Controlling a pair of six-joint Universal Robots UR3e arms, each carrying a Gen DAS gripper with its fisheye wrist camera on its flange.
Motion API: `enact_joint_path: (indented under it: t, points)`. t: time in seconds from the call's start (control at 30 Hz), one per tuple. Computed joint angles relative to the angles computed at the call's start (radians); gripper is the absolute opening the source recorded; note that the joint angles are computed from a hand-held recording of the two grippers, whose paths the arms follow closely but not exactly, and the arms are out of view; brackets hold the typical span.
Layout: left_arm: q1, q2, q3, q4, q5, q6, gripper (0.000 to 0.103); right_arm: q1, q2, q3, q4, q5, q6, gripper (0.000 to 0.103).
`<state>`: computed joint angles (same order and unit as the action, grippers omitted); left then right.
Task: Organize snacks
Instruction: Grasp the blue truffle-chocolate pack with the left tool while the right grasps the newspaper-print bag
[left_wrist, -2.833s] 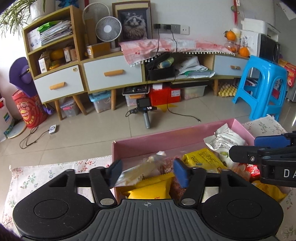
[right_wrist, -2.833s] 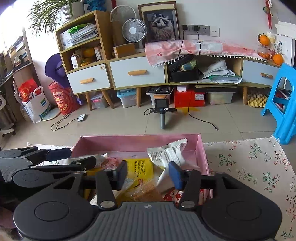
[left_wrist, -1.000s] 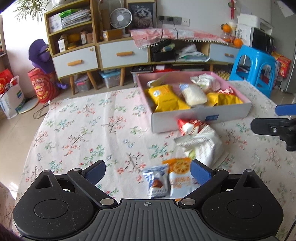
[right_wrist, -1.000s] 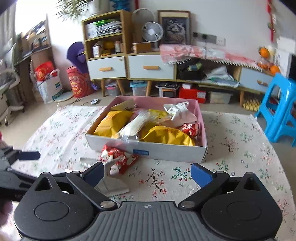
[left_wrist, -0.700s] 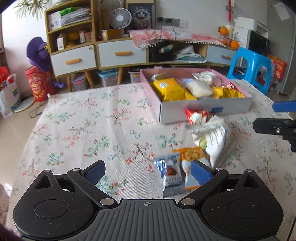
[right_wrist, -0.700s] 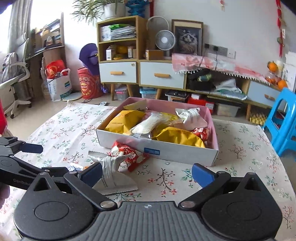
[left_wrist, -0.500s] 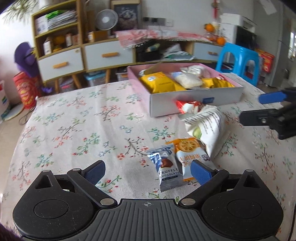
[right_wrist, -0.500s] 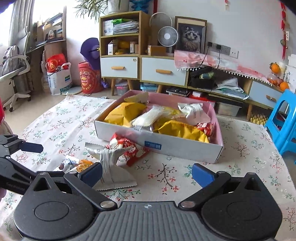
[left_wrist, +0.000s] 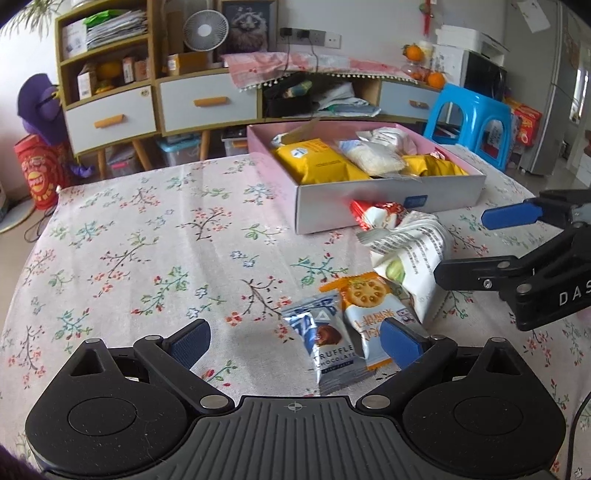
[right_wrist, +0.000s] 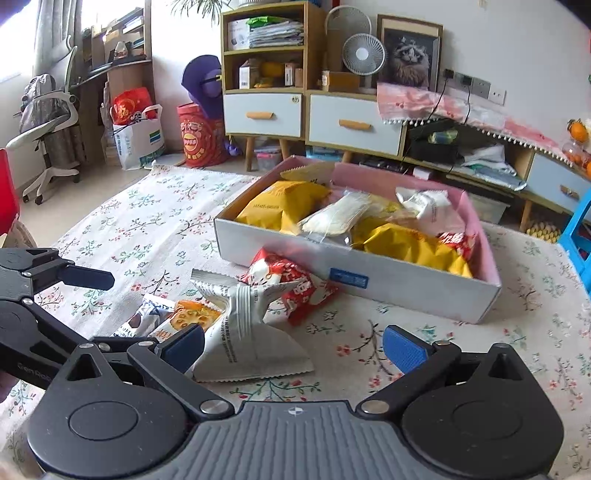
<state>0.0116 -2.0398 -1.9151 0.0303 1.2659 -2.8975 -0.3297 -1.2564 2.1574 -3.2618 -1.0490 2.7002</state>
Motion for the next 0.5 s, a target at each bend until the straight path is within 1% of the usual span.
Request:
enact_joint_path:
  t: [0.17,0.27,0.33,0.37,0.4,0.43,0.5]
  points:
    - [0.017,-0.001,0.011,-0.026,-0.004,-0.037,0.098,0.028,0.032,-0.036,-0.006,-0.013,0.029,0.094]
    - [0.022,0.003,0.01,-0.026,0.005,-0.057,0.098,0.034,0.046,-0.059,0.01,0.0,0.036,0.088]
    - [0.023,0.006,0.005,-0.02,0.01,-0.064,0.097,0.038,0.051,-0.076,0.045,0.009,0.022,0.076]
    - [0.023,0.007,0.003,-0.018,0.015,-0.065,0.095,0.04,0.052,-0.083,0.061,0.013,0.015,0.072]
    - [0.022,0.007,0.003,-0.021,0.021,-0.065,0.093,0.04,0.054,-0.084,0.07,0.018,0.011,0.064]
    - [0.019,0.004,0.011,-0.029,0.028,-0.067,0.092,0.041,0.055,-0.086,0.08,0.021,0.01,0.058]
    - [0.015,0.004,0.016,-0.043,0.043,-0.067,0.083,0.036,0.05,-0.085,0.1,0.042,0.008,0.05]
